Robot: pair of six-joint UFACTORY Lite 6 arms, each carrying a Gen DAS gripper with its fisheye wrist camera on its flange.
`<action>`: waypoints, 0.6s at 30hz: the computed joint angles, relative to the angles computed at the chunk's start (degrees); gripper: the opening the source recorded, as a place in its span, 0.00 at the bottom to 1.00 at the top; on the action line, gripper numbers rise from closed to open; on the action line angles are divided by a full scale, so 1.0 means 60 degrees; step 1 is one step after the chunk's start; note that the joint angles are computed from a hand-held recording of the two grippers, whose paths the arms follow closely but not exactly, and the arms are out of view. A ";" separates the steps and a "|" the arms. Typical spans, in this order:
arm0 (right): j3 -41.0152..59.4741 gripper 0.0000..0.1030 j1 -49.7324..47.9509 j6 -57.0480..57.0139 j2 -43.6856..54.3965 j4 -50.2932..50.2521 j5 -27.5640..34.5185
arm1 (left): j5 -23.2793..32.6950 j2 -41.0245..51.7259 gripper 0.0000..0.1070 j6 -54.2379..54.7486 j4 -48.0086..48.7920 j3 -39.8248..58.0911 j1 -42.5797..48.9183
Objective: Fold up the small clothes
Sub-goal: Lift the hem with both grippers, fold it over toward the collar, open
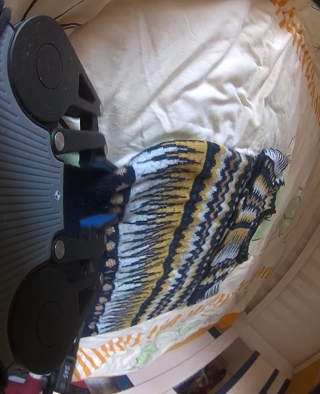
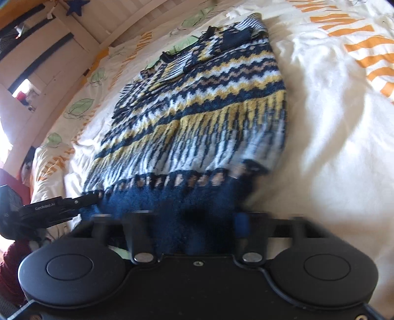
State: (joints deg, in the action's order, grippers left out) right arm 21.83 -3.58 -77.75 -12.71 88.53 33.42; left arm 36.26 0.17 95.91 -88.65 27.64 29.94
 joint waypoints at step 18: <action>0.2538 0.22 -0.1222 -0.1640 0.1869 0.2837 0.2370 | 0.1401 -0.0361 0.10 -0.0452 -0.1248 0.1800 -0.0108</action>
State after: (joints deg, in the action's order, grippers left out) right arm 37.06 -10.91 -87.59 -1.49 105.55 47.64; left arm 44.67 -2.00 93.20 -96.14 38.44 29.29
